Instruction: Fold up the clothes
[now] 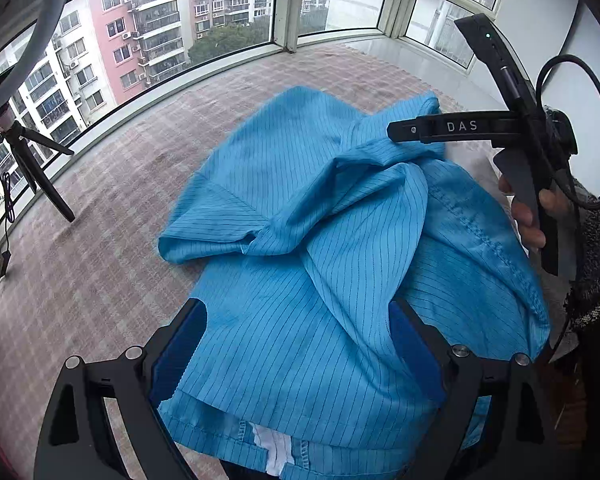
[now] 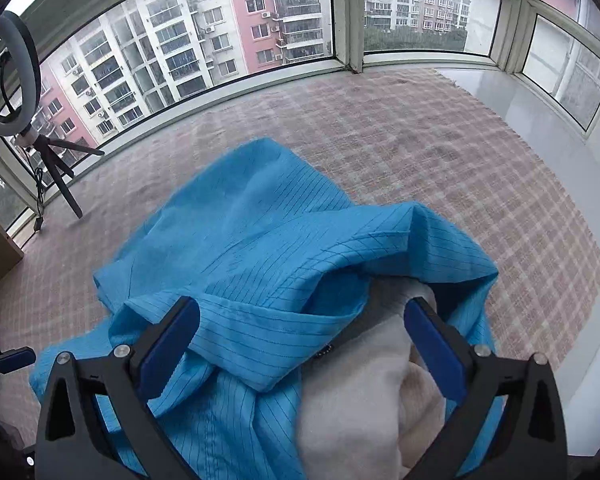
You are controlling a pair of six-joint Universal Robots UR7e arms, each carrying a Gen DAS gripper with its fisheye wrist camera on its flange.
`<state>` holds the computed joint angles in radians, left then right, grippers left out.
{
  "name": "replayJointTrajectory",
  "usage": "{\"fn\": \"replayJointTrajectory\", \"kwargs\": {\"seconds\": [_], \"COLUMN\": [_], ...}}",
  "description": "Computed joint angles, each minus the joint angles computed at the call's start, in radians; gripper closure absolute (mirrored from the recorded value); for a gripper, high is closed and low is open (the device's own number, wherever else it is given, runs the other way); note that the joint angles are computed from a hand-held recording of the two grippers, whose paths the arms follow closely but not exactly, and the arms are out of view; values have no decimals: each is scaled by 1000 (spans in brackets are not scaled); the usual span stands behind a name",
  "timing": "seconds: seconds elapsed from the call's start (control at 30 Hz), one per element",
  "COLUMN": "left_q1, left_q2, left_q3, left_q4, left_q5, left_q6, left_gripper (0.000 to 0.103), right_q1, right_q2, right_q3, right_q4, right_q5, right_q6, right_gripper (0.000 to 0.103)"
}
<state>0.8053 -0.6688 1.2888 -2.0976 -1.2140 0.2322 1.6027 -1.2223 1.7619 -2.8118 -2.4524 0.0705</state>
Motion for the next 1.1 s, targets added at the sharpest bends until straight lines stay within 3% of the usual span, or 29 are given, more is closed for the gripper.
{"fn": "replayJointTrajectory", "kwargs": {"seconds": [0.03,0.07,0.1,0.13,0.17,0.33,0.5,0.63,0.8,1.1], "left_q1": [9,17,26,35,45,91,133,170,212,279], "left_q2": [-9,-19,-30,-44,-56,-110,-168,-239,-353,-540], "left_q3": [-4,-8,-8,-6,-4,1,27,53,98,141], "left_q4": [5,9,5,-1,-7,-42,-110,-149,-142,-140], "left_q5": [13,26,43,58,73,147,159,146,166,186], "left_q6": [-3,-8,-16,-20,-23,-15,-13,-25,-16,12], "left_gripper": [11,11,11,11,11,11,11,11,11,11], "right_q1": [-15,-28,-38,-44,-42,44,201,332,470,636], "right_q2": [20,26,24,20,16,-13,24,130,289,576], "right_q3": [-30,-38,-36,-33,-25,14,-50,-158,-296,-706], "right_q4": [36,38,30,19,-9,-200,-260,-233,-299,-114], "right_q5": [19,62,109,151,175,220,215,183,203,295], "right_q6": [-5,-15,-24,-32,-42,-92,-137,-151,-252,-322], "right_gripper": [2,17,33,76,84,92,93,93,93,93]}}
